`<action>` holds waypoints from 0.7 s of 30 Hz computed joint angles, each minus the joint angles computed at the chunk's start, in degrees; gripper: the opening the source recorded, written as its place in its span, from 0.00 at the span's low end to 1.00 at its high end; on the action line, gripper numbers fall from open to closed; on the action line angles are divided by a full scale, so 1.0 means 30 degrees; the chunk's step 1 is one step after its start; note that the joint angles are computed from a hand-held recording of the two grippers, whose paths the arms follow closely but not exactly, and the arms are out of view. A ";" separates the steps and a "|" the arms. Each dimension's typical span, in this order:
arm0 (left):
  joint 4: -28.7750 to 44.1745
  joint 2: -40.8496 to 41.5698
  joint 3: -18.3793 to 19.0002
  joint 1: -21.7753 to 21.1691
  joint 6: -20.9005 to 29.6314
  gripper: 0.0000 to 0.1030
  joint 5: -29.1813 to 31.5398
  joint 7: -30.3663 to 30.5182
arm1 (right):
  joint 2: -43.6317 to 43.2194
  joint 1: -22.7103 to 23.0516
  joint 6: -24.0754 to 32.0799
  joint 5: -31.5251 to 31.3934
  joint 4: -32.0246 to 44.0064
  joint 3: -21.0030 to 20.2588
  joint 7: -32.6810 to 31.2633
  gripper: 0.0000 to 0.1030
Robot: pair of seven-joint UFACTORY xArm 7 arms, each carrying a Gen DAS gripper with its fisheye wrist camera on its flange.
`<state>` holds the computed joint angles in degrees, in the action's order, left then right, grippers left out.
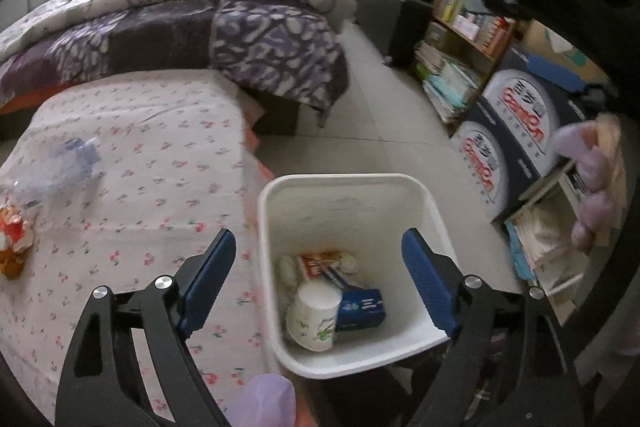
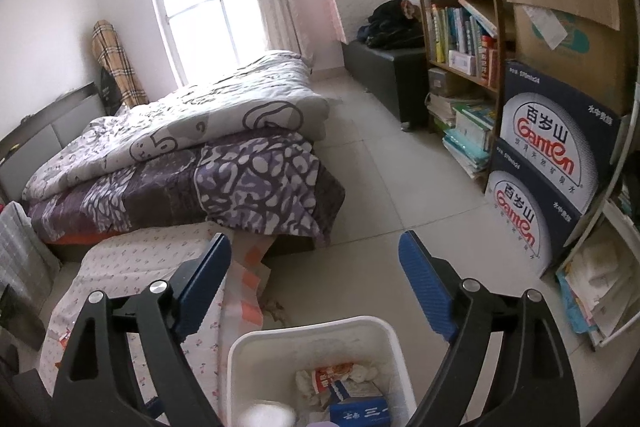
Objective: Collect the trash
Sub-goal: 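Grasp the orange peel on the cloth with the left gripper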
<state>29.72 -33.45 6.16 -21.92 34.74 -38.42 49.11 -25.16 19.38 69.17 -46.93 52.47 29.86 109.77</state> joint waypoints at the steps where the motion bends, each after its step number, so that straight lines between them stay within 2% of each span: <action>1: 0.0156 0.0243 0.0020 0.0252 -0.0112 0.80 0.0148 -0.0179 | 0.0213 -0.0016 -0.0118 -0.0024 0.0145 0.0006 -0.0005 0.81; 7: 0.0896 0.1844 -0.0428 0.2411 -0.1574 0.80 0.2035 -0.2431 | 0.2067 0.0339 -0.0776 -0.0570 0.1408 -0.0161 -0.0199 0.82; 15: 0.3084 0.5107 0.0103 0.5693 -0.2717 0.80 0.4436 -0.6110 | 0.5342 0.2016 -0.1686 -0.1515 0.3765 -0.1282 -0.0646 0.82; 18: 0.4189 0.6413 0.0449 0.6982 -0.2561 0.80 0.4947 -0.7528 | 0.6634 0.2733 -0.2230 -0.1749 0.4783 -0.1851 -0.0852 0.82; 21: 0.5622 0.7869 0.0872 0.8299 -0.1678 0.77 0.5075 -0.8904 | 0.7675 0.3469 -0.2617 -0.1955 0.5689 -0.2440 -0.1067 0.82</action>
<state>46.58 -9.85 8.78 2.98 29.70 -23.19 22.40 -2.13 29.78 61.32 -52.80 69.53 22.54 106.57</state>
